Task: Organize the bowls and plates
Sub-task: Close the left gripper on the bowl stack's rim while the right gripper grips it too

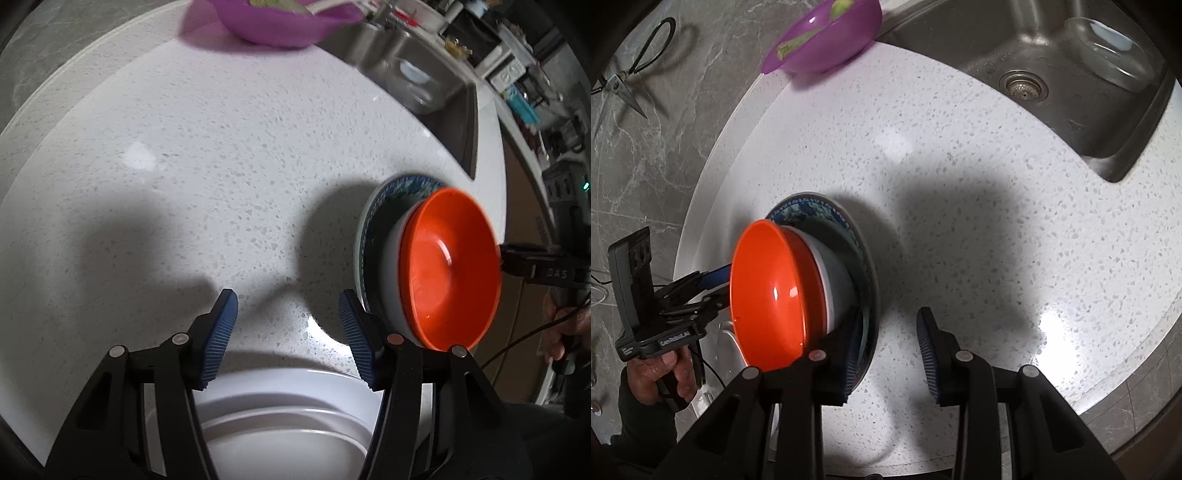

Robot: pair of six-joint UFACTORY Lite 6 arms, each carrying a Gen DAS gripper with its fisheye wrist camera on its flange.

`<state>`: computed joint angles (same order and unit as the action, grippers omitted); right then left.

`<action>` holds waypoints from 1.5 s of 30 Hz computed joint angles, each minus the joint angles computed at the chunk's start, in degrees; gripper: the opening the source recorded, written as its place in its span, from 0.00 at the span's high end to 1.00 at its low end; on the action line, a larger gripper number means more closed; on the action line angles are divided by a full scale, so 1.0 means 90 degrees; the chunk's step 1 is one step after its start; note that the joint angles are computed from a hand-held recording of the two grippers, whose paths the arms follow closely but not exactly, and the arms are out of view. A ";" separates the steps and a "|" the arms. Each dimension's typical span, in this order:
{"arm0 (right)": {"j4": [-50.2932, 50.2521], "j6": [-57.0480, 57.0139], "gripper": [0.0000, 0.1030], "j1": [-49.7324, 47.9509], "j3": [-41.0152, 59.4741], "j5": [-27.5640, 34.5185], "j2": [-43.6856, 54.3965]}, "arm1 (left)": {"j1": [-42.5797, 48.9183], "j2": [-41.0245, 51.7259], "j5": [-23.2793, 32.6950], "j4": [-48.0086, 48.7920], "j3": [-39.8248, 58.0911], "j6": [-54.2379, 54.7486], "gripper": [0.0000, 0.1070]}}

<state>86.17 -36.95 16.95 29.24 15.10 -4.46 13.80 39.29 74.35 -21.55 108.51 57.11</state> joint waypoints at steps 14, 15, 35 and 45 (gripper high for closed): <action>-0.0446 0.0334 0.67 -0.0215 -0.0305 0.0216 -0.0757 | -0.0140 0.0210 0.0796 -0.0122 0.0329 0.0118 0.47; -0.0375 0.0238 0.67 -0.0219 -0.0286 0.0236 -0.0666 | -0.0134 0.0296 0.0821 -0.0150 0.0402 0.0119 0.47; 0.1323 -0.1866 0.90 -0.0261 0.0105 0.0449 0.0292 | -0.0547 0.0216 0.0580 -0.0378 -0.0170 0.0202 0.91; 0.1895 -0.2242 0.90 -0.0310 0.0007 0.0437 0.0258 | -0.0534 -0.0160 0.0285 -0.0408 -0.0698 0.0066 0.91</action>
